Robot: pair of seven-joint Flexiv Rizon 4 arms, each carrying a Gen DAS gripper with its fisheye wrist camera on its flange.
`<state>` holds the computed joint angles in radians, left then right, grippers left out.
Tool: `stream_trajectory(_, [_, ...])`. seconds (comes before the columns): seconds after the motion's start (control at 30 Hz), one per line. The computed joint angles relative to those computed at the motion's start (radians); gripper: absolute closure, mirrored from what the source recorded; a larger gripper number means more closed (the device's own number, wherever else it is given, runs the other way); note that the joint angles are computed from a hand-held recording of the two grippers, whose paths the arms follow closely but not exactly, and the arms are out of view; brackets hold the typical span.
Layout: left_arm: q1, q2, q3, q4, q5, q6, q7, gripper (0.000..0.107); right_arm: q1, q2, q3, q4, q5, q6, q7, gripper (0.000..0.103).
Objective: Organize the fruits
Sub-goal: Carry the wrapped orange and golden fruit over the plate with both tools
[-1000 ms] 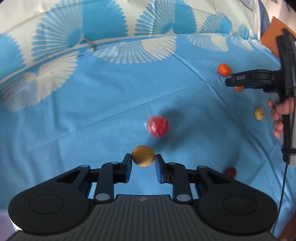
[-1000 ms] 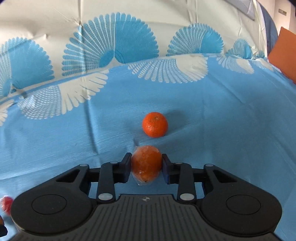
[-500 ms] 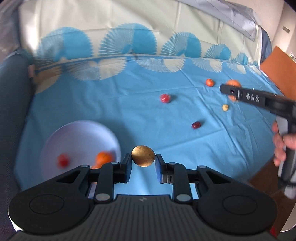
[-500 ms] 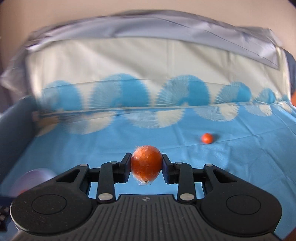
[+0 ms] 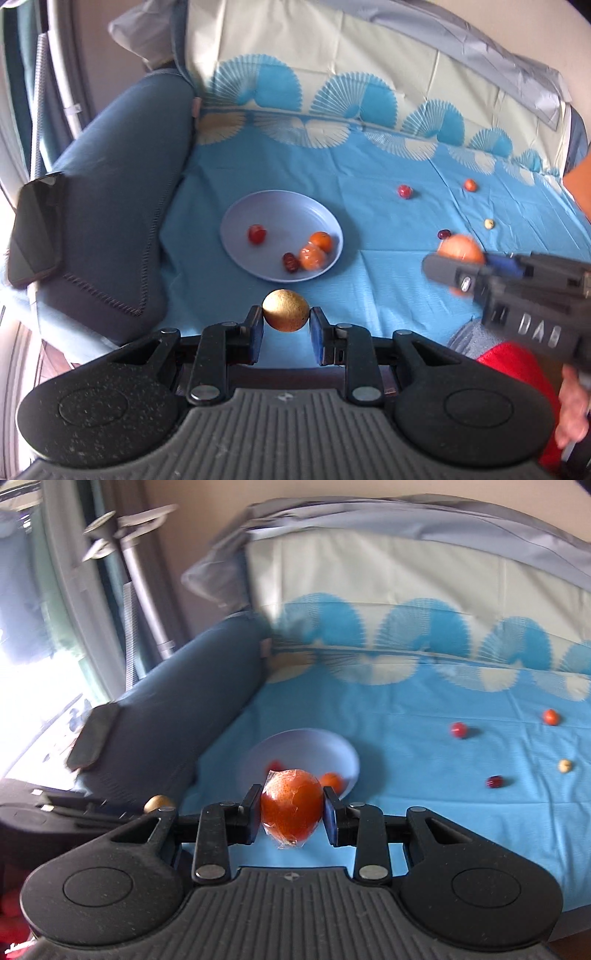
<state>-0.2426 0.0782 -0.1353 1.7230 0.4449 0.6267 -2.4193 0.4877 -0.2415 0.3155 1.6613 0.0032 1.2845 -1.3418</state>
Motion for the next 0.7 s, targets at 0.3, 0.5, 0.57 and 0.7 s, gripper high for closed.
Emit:
stream_trajectory(0.3, [0.015, 0.088, -0.024, 0.064, 0.023, 0.029, -0.051, 0.078, 0.036, 0.092, 0.004, 0.112, -0.044, -0.019, 0.017, 0.068])
stream_trajectory(0.5, [0.029, 0.096, -0.043, 0.066, 0.033, 0.036, -0.056, 0.078, 0.043, 0.104, -0.010, 0.136, -0.095, 0.016, 0.046, 0.068])
stream_trajectory(0.57, [0.031, 0.097, -0.044, 0.069, 0.033, 0.040, -0.057, 0.078, 0.041, 0.109, -0.007, 0.141, -0.094, 0.019, 0.041, 0.068])
stream_trajectory(0.7, [0.033, 0.095, -0.046, 0.069, 0.028, 0.038, -0.052, 0.078, 0.036, 0.109, -0.005, 0.140, -0.085, 0.014, 0.033, 0.068])
